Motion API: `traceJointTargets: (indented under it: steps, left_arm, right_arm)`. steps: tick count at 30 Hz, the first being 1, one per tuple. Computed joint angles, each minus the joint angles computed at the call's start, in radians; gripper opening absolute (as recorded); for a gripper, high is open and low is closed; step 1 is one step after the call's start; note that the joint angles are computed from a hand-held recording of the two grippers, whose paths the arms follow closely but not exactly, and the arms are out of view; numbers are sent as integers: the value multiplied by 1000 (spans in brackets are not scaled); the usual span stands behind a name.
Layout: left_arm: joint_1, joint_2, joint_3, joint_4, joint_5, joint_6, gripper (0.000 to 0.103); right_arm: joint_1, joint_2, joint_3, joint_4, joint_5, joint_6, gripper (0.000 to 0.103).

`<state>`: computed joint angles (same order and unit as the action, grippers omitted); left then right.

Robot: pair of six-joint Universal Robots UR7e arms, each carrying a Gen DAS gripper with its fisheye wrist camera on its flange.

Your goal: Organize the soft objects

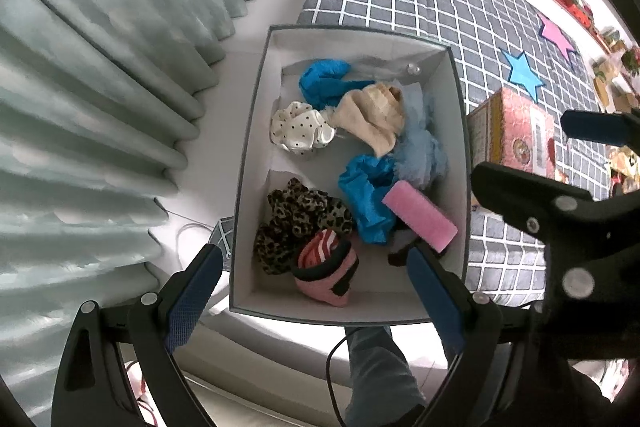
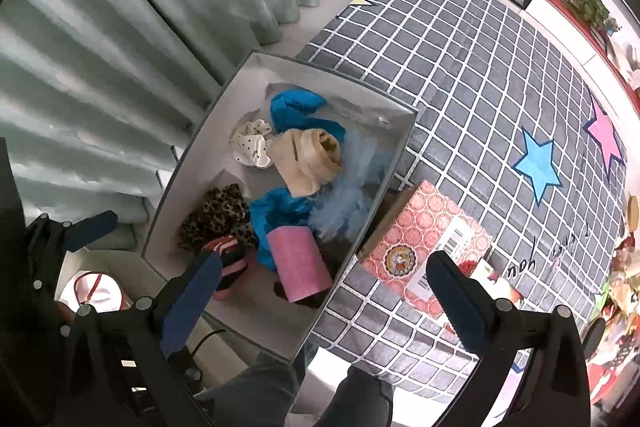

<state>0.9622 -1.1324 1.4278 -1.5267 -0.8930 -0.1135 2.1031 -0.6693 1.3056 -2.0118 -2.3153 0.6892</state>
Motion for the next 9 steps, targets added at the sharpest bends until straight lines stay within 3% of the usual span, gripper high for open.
traceJointTargets:
  steps: [9]
  left_arm:
    - [10,-6,14,0,-4,-7,95]
  right_arm:
    - [-7,7,0,9,13,12,103]
